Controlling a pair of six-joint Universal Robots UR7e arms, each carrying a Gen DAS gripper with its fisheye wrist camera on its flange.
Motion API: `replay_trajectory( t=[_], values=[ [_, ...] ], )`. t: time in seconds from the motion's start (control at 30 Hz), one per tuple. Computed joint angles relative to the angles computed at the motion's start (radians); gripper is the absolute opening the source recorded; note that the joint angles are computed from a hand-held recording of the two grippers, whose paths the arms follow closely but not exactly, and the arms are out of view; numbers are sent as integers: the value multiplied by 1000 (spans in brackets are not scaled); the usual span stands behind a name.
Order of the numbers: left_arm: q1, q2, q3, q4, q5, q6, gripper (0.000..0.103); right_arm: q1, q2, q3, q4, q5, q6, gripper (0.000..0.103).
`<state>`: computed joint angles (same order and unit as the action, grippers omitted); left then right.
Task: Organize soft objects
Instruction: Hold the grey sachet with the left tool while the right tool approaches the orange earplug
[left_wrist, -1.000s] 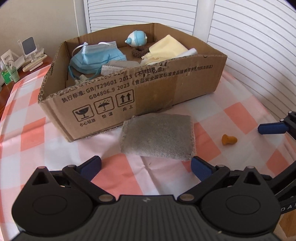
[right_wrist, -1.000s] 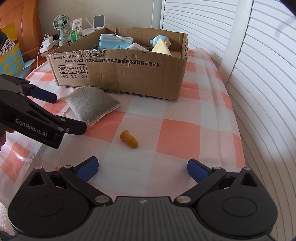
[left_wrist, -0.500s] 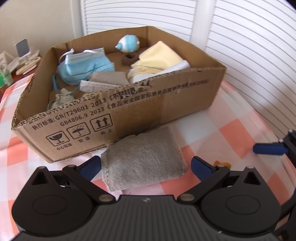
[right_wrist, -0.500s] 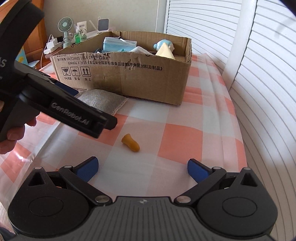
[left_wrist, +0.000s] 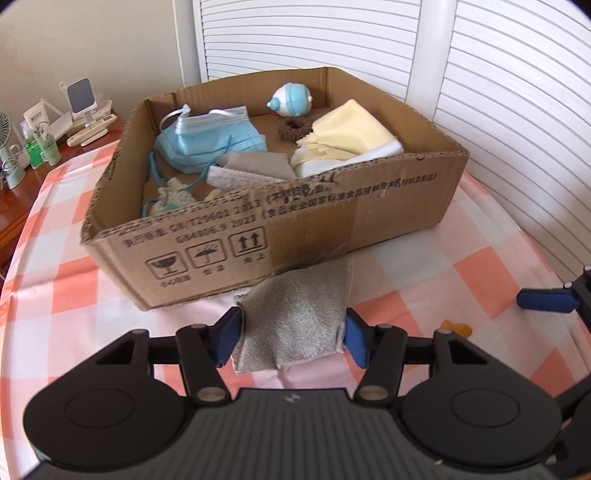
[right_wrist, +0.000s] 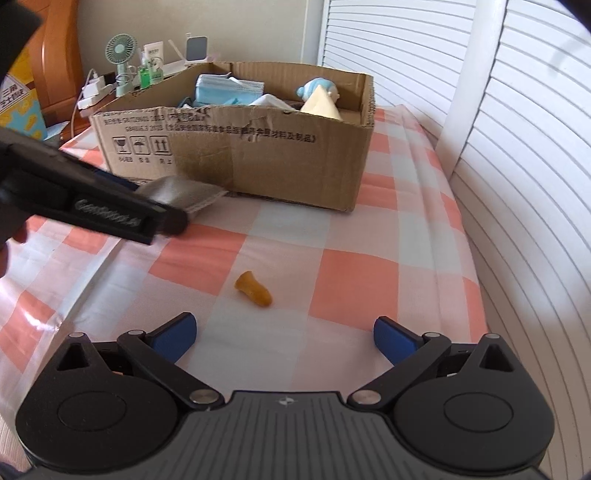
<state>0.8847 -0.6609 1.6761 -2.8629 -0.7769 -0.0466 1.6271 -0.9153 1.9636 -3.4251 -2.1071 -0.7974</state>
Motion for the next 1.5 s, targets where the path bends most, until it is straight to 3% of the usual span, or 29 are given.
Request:
replay_trajectory(
  t=[0.2,0.5,0.57,0.7,0.8,1.03,1.33,1.4,1.5],
  values=[
    [0,-33,46,-13,-1,-47,57,3,14,-28,-32,-57,0,103],
    [-1,-44,68,-42,7,-31,56,14,35,-53,-77,-115,-1,103],
    [-2,-48,77,-53,18,-25,56,20,21,-38,-59,-94,16,99],
    [-6,-59,97,-83,47,-11,56,32,-23,4,53,-23,87,81],
    [-3,-68,107,-100,46,-1,56,38,-24,24,70,21,84,79],
    [3,-85,123,-118,32,3,56,58,28,-8,68,5,84,71],
    [9,-89,127,-118,9,7,56,56,69,-56,43,-4,93,70],
    [10,-90,128,-115,6,3,56,57,79,-64,25,-9,85,63],
    [11,-93,128,-105,1,-1,56,56,79,-66,21,-11,65,60]
  ],
)
